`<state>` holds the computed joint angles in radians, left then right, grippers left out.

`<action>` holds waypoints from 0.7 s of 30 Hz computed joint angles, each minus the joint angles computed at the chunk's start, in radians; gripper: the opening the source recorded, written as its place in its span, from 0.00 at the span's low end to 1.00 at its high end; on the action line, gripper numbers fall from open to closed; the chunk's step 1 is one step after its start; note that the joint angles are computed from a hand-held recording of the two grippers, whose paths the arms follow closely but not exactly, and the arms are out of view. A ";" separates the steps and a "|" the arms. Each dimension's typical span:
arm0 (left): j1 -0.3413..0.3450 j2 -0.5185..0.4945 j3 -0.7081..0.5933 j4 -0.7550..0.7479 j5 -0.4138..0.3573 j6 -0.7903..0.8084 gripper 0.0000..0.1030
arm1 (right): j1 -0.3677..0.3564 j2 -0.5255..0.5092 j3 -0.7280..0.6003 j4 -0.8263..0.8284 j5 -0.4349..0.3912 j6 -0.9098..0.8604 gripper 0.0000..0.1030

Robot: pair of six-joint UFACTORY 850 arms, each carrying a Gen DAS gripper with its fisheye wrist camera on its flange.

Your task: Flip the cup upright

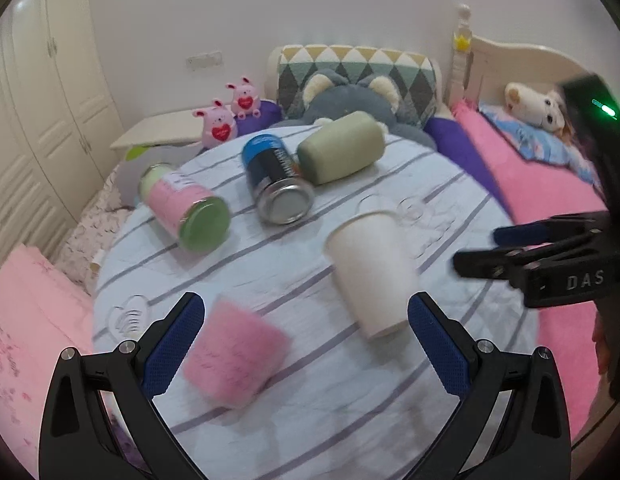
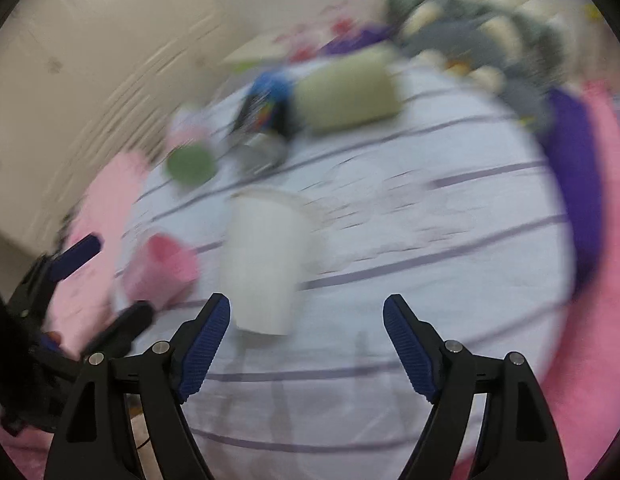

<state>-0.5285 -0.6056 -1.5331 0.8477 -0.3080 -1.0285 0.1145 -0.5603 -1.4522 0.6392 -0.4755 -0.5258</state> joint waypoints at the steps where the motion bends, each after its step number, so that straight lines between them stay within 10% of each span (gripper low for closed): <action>1: -0.006 -0.016 -0.024 -0.022 -0.003 0.005 1.00 | -0.002 0.029 0.034 -0.079 0.063 0.075 0.78; 21: -0.031 -0.321 -0.443 -0.318 -0.221 0.111 1.00 | -0.032 0.034 0.085 0.100 0.242 -0.123 0.79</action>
